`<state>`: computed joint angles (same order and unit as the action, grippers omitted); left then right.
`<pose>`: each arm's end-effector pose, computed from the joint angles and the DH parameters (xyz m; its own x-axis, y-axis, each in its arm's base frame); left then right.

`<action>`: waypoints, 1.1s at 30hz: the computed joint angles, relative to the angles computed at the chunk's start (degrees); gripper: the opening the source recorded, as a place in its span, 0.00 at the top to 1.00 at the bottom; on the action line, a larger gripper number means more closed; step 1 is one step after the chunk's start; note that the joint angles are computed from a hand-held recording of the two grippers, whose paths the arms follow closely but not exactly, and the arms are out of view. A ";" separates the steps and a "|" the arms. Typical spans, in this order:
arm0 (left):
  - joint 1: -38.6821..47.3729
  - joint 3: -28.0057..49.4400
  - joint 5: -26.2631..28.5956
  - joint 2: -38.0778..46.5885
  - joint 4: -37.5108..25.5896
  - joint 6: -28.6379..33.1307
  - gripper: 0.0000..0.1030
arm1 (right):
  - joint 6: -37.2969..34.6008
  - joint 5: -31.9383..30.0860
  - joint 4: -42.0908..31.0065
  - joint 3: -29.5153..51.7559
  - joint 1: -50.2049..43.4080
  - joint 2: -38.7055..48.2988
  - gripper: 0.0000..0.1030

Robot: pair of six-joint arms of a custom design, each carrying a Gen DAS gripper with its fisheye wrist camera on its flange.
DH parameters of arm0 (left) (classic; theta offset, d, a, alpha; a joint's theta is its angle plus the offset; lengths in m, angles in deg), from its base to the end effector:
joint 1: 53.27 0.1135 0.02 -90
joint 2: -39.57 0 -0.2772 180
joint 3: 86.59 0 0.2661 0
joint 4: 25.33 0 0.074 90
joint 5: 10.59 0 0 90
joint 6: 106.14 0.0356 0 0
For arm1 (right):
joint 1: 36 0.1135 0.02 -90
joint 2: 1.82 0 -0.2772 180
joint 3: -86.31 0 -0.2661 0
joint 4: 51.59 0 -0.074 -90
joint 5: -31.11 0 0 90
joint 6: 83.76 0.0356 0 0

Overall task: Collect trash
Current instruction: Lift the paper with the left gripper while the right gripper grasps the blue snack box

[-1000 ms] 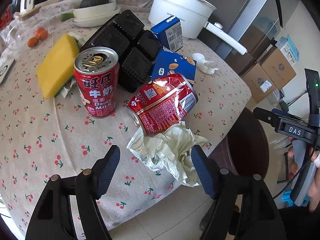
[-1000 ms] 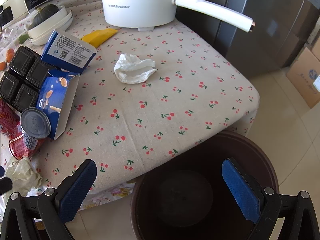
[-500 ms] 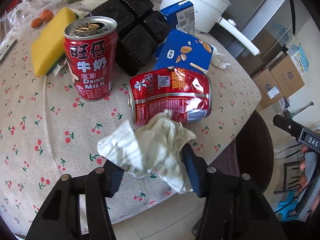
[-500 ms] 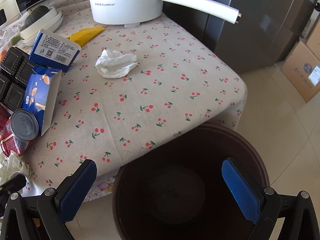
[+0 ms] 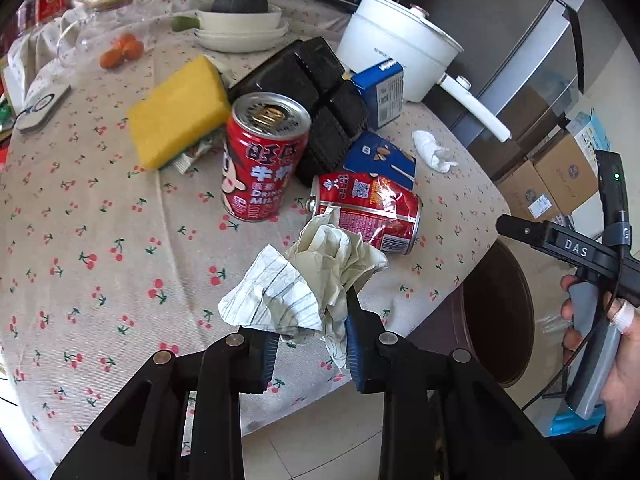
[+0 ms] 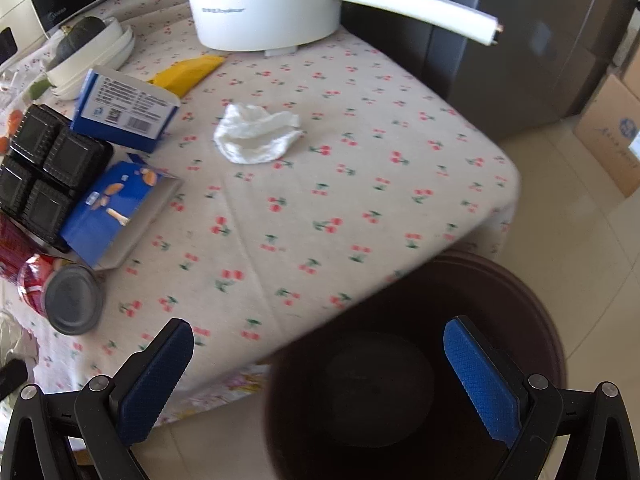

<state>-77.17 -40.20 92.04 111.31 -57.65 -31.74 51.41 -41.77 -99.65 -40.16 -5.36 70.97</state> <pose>0.2087 -0.1010 0.1709 -0.8791 0.1026 -0.4654 0.2760 0.9057 -0.3218 0.2040 0.1086 0.1908 -0.8358 0.2927 -0.4645 0.2885 0.9540 0.0820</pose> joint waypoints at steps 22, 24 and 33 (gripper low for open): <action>10.80 6.97 0.31 1.23 -2.62 9.36 0.70 | 1.98 -12.55 12.28 26.22 -7.19 24.59 0.05; 11.50 7.06 0.04 1.68 -2.52 9.17 0.70 | 5.32 -13.52 11.44 29.64 -6.97 27.49 0.05; 13.88 7.33 0.08 2.73 -2.57 9.38 0.70 | 13.09 -12.07 6.74 40.72 -6.12 39.84 0.22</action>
<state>-63.29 -32.86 92.11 114.04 -60.22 -22.36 64.50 -53.84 -92.90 0.56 -11.48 110.80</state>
